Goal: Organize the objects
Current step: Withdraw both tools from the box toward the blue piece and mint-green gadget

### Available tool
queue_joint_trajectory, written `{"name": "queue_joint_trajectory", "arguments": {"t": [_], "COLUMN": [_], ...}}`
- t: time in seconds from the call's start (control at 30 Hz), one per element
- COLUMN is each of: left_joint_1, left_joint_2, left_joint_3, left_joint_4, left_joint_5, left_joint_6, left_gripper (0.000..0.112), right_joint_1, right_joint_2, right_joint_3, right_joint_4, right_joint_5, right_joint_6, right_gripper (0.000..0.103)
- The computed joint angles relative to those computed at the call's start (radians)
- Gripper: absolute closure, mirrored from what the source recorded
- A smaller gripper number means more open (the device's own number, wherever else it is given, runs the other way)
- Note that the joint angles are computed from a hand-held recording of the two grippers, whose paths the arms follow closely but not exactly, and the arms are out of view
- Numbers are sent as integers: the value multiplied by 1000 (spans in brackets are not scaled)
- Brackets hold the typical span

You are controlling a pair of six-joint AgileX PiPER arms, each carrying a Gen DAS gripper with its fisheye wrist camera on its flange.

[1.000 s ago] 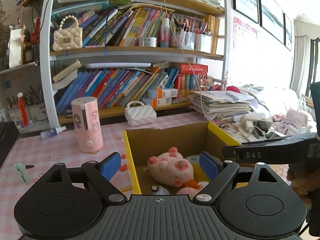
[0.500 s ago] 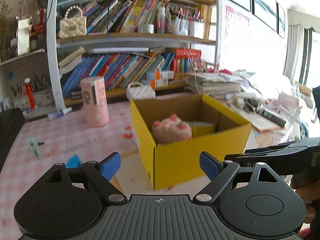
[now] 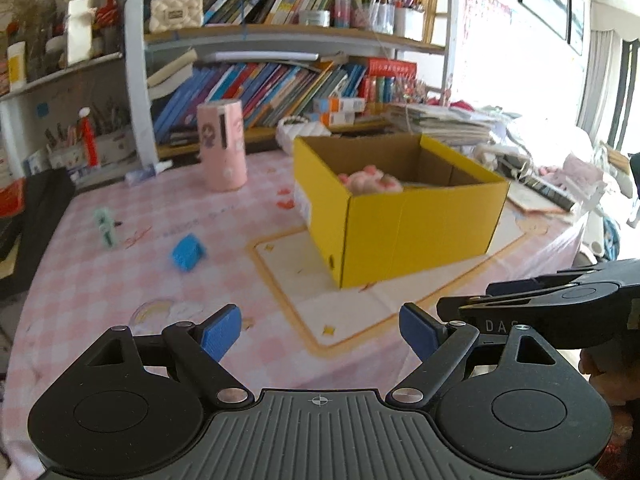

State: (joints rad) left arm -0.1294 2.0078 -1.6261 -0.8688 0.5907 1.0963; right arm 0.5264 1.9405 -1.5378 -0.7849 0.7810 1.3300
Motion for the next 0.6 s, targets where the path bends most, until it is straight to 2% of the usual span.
{"name": "queue_joint_trajectory", "arguments": {"t": [0.6], "left_joint_1": [121], "left_joint_2": [-79], "left_joint_3": [117], "left_joint_4": [97], "left_joint_5": [-33], "left_joint_6": [-61], "left_gripper": [24], "right_joint_1": [101], "right_joint_2": [142], "right_joint_3": [-222], "right_joint_4": [118], "right_joint_5": [20], "right_joint_6": [-175], "right_gripper": [48]}}
